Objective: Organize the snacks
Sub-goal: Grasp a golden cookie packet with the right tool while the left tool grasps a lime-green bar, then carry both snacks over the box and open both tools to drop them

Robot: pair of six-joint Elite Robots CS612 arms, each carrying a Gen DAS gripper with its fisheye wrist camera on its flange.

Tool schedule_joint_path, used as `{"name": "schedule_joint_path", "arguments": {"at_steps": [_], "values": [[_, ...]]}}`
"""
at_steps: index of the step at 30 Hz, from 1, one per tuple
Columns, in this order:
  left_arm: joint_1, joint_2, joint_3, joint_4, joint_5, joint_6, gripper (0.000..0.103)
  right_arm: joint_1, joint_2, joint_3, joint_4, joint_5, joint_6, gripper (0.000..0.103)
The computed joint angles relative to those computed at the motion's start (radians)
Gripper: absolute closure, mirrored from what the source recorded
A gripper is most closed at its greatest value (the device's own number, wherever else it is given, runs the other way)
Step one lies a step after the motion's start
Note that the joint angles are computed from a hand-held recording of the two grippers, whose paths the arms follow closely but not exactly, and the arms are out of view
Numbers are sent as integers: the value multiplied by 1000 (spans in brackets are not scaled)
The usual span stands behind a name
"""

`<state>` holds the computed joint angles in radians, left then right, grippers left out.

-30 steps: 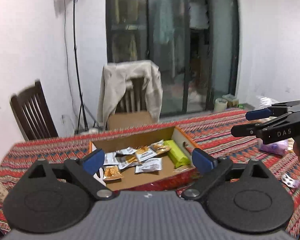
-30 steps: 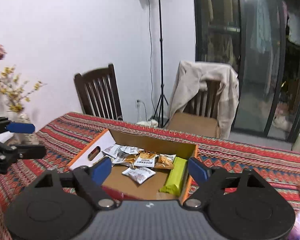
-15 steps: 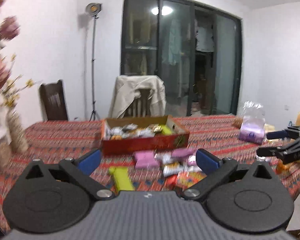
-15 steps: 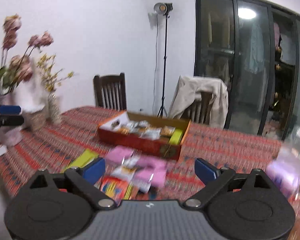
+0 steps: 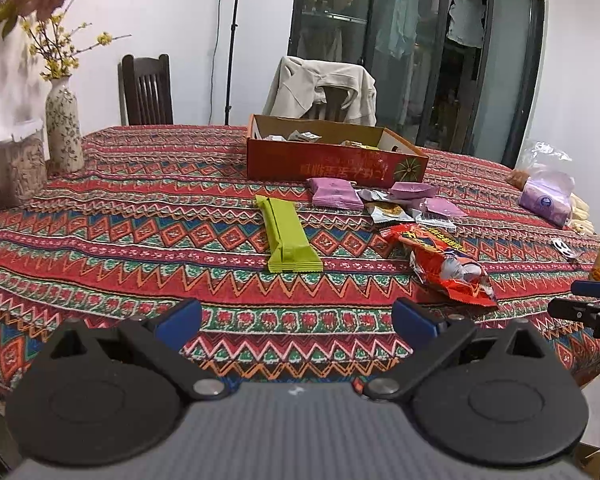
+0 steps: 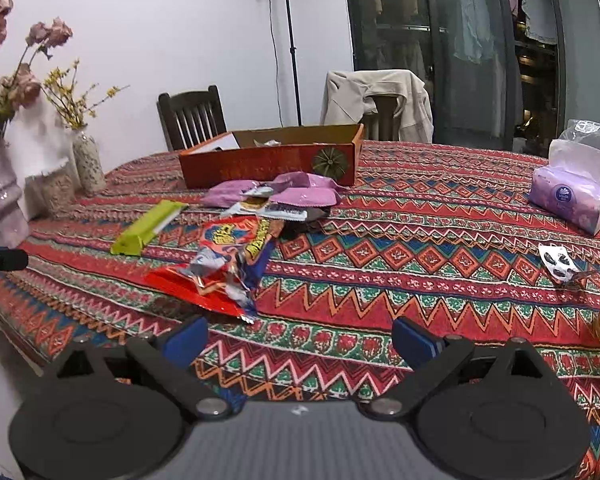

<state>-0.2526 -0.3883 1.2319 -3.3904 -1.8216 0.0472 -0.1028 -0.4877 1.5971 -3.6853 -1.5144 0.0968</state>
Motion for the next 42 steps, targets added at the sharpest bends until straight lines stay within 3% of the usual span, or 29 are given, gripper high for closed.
{"name": "schedule_joint_path", "arguments": {"at_steps": [11,14,17,20,22,26,28,29,33,35,38,42], "values": [[-8,73,-161,118,-27,-8,0,-6,21,-82,66,10,68,5],[-10,120,-263,170,-32,3,2,-10,42,-148,111,51,112,9],[-13,171,-377,241,-33,20,11,-10,79,-241,179,77,147,17],[-15,235,-519,353,-41,18,21,-8,123,-347,246,84,180,21],[-16,281,-622,427,-45,9,22,-9,155,-426,305,102,204,21],[-18,369,-806,548,-41,-19,28,4,215,-575,412,41,193,25],[-21,403,-874,589,-28,-27,31,7,237,-630,456,20,186,32],[-23,412,-891,596,-19,-26,36,8,245,-648,475,9,177,42],[-33,410,-876,570,14,14,48,6,248,-649,495,15,162,52],[-37,394,-842,548,34,26,62,6,234,-620,489,-6,137,52],[-36,374,-801,530,11,19,67,8,208,-567,472,-43,106,52],[-36,289,-624,438,-9,27,68,4,168,-484,428,-67,102,53]]}}
